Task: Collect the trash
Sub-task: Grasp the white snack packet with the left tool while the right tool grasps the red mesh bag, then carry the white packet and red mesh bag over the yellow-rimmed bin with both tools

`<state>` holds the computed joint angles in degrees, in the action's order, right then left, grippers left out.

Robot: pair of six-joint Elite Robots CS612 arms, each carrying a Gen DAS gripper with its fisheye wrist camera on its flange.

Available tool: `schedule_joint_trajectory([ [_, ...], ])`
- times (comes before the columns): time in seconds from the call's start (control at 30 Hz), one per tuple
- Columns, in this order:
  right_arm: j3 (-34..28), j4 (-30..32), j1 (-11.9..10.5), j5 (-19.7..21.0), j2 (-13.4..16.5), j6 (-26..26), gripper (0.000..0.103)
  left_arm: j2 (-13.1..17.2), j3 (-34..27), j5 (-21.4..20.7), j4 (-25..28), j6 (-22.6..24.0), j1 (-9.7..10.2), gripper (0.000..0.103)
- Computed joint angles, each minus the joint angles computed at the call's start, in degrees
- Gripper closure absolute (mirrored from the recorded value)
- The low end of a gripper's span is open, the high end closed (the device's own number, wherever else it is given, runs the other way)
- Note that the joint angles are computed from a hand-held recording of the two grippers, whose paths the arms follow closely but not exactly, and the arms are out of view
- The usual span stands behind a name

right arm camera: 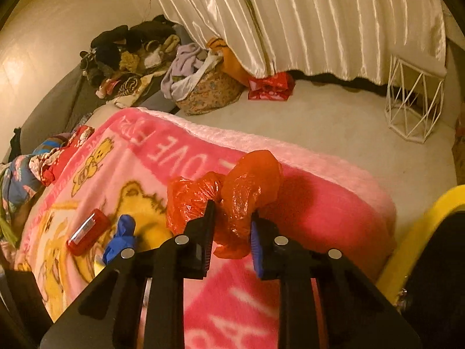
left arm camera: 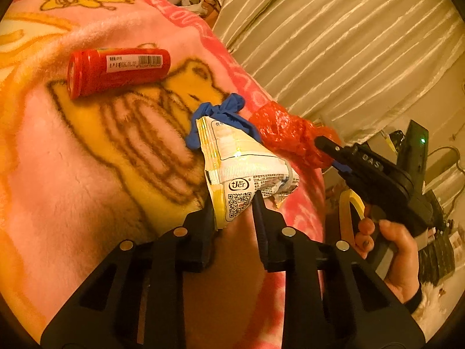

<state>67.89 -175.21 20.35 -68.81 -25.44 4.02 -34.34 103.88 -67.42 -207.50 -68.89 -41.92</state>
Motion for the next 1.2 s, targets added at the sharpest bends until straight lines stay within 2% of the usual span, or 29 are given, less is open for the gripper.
schedule_joint_trajectory([
  [0.27,8.2,-8.8,-0.8,-1.2,-3.5,0.2,0.082,-1.6,1.5,2.9,-0.4,2.4,-1.41,0.086],
  [0.4,11.4,-10.4,-1.3,-0.6,-5.1,0.3,0.082,-2.5,2.0,4.6,0.1,4.0,-2.19,0.087],
  [0.7,15.8,-14.7,-2.3,0.8,-7.6,0.6,0.082,-3.8,1.9,6.8,0.8,7.2,-3.69,0.087],
  [1.2,22.3,-22.7,-4.8,-1.4,-10.8,2.5,0.082,-5.1,0.0,8.3,1.8,13.3,-5.7,0.087],
])
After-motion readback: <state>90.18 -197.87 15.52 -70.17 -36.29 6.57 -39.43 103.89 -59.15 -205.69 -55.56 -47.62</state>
